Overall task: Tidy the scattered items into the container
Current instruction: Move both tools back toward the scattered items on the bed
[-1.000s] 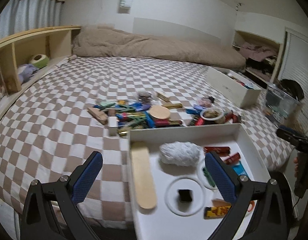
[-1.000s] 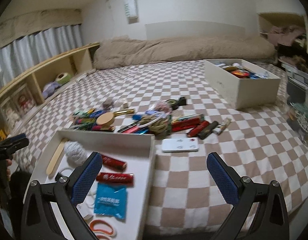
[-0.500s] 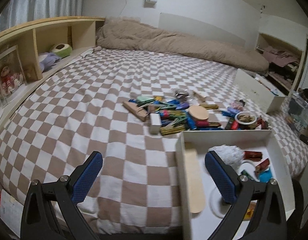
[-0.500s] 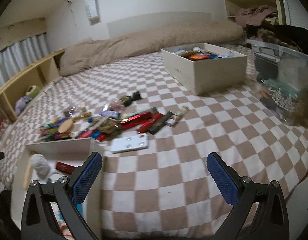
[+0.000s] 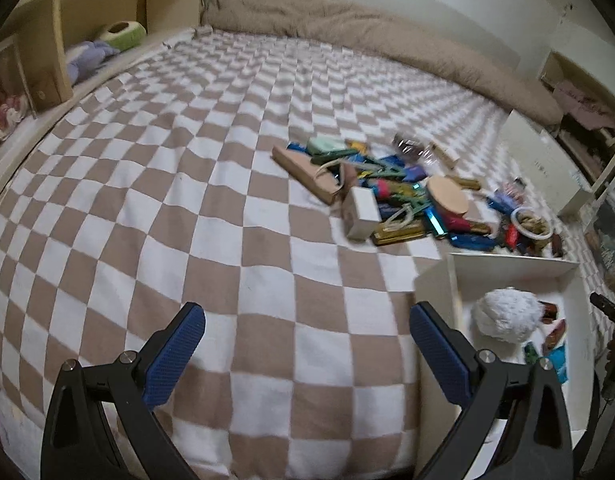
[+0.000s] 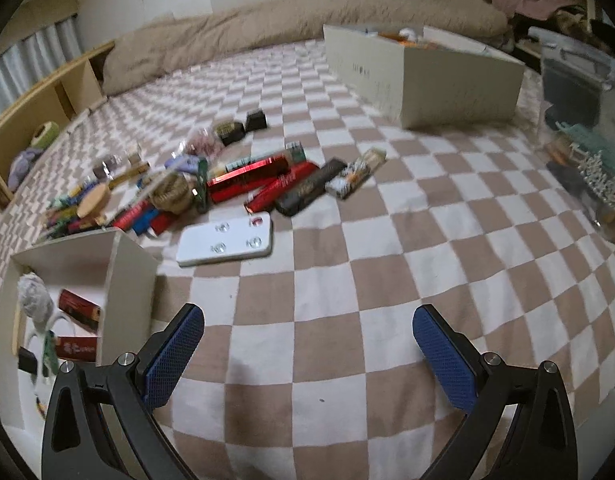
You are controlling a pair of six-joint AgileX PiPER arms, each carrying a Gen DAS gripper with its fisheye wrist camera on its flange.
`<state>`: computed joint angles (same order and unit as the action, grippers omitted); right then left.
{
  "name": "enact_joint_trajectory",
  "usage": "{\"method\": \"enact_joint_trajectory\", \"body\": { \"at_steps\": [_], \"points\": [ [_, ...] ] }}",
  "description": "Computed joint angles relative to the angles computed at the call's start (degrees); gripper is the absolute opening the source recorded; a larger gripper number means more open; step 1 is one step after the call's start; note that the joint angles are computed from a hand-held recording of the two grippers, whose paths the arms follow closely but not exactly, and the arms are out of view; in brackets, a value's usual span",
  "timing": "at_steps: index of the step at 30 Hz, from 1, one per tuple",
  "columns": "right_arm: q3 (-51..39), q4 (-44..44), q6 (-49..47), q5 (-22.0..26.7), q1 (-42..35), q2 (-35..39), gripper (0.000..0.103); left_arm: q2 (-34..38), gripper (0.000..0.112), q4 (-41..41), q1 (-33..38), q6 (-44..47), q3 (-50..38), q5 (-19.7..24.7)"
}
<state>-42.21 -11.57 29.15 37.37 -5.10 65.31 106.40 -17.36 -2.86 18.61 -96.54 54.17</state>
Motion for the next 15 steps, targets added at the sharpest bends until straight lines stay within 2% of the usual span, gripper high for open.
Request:
{"method": "enact_joint_trajectory", "body": {
  "at_steps": [6,11,15],
  "points": [
    [-2.33,2.19,-2.93,2.16,-0.96,6.03,0.103,7.28,0.103,6.98,-2.7,0.16,-8.18,2.34],
    [-3.53,-2.11,0.46,4.56,1.55,8.26,0.103,12.31,0.103,9.73,-3.94,1.09,-12.25,2.99],
    [-3.52,-3.82,1.95,5.3,2.66,8.55,0.103,14.21,0.103,9.9,-4.06,3.36,-13.06,0.25]
  ]
}}
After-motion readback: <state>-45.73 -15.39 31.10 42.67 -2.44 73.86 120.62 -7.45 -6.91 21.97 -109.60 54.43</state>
